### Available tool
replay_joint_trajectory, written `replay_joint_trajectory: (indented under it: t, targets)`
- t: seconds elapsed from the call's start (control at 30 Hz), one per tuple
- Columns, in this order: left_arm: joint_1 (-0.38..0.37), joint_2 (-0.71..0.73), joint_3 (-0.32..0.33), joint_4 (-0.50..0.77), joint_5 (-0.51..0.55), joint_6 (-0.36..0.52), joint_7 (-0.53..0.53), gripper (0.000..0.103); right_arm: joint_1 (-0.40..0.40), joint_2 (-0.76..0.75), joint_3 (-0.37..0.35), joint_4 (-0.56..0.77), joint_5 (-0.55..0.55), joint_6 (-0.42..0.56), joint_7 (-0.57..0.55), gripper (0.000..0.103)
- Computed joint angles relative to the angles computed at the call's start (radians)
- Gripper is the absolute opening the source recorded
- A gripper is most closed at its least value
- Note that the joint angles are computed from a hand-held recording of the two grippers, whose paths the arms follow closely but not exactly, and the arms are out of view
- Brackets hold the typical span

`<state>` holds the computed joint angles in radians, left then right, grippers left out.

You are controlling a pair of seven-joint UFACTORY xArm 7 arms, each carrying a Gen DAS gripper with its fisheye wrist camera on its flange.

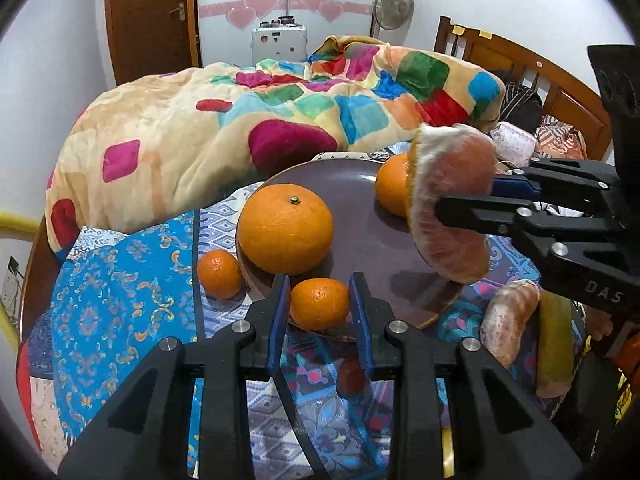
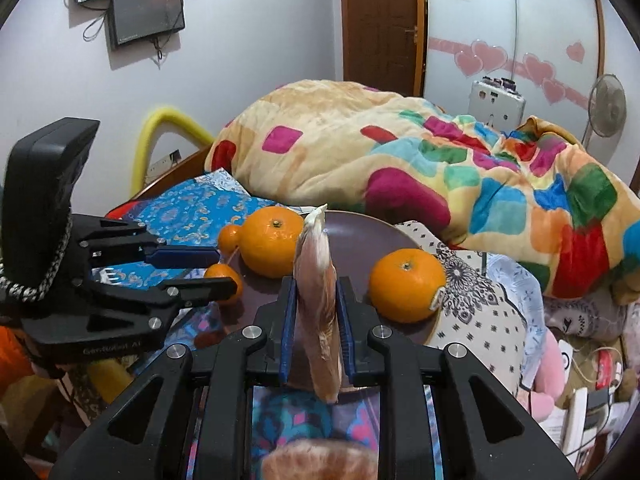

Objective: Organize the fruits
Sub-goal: 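Place the pomelo segment on the plate with the right tool while the left tool places the small orange there, then move both tools down onto two yellow cylindrical fruits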

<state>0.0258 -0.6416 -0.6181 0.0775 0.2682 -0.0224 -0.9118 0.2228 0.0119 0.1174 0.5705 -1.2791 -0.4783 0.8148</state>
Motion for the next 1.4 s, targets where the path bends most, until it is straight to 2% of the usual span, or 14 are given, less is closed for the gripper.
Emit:
replay_joint_trajectory:
  t: [0.13, 0.23, 0.27, 0.33, 0.4, 0.57, 0.67, 0.77, 0.87, 1.0, 1.13, 1.2, 1.27, 1.4]
  targets:
    - [0.051, 0.024, -0.031, 0.006, 0.000, -0.034, 0.003, 0.030, -0.005, 0.062, 0.010, 0.068, -0.059, 0.030, 0.080, 0.018]
    - [0.065, 0.014, -0.050, 0.010, 0.000, -0.029, 0.006, 0.030, 0.003, 0.051, 0.021, 0.042, 0.028, 0.059, -0.008, 0.018]
    - [0.063, 0.013, -0.046, 0.010, -0.001, -0.030, 0.008, 0.030, 0.000, 0.041, 0.023, 0.032, 0.039, 0.058, -0.023, 0.021]
    - [0.063, 0.000, -0.056, 0.011, -0.003, -0.011, 0.005, 0.032, -0.006, 0.022, 0.021, 0.013, 0.049, 0.046, -0.037, 0.033]
    - [0.053, -0.025, -0.058, 0.006, 0.000, 0.015, -0.007, 0.032, -0.007, -0.005, 0.014, -0.017, 0.075, 0.034, -0.069, 0.041]
    - [-0.083, -0.110, 0.033, -0.026, 0.000, 0.112, -0.032, 0.034, 0.005, -0.098, -0.024, -0.097, 0.084, 0.035, -0.103, 0.044]
    - [-0.196, -0.199, 0.082, -0.049, -0.001, 0.212, -0.061, 0.041, 0.012, -0.159, -0.062, -0.145, 0.055, 0.026, -0.084, 0.046]
    - [-0.327, -0.305, 0.116, -0.067, -0.005, 0.348, -0.100, 0.046, 0.016, -0.218, -0.098, -0.191, 0.016, 0.020, -0.058, 0.050]
    - [-0.433, -0.371, 0.129, -0.071, -0.007, 0.462, -0.147, 0.054, 0.014, -0.284, -0.136, -0.236, -0.052, 0.014, -0.006, 0.051]
    - [-0.587, -0.435, 0.116, -0.073, -0.018, 0.608, -0.226, 0.061, -0.005, -0.364, -0.154, -0.297, -0.100, 0.016, 0.029, 0.059]
    - [-0.695, -0.432, 0.097, -0.074, -0.024, 0.674, -0.315, 0.071, -0.032, -0.446, -0.171, -0.383, -0.089, 0.020, 0.006, 0.072]
    - [-0.731, -0.414, 0.085, -0.074, -0.019, 0.684, -0.355, 0.074, -0.043, -0.479, -0.173, -0.433, -0.040, 0.034, -0.037, 0.076]
    - [-0.762, -0.391, 0.077, -0.072, -0.013, 0.684, -0.392, 0.083, -0.035, -0.498, -0.196, -0.466, -0.021, 0.051, -0.059, 0.078]
    - [-0.782, -0.318, 0.053, -0.056, 0.018, 0.662, -0.456, 0.090, -0.008, -0.506, -0.243, -0.517, 0.009, 0.076, -0.078, 0.082]
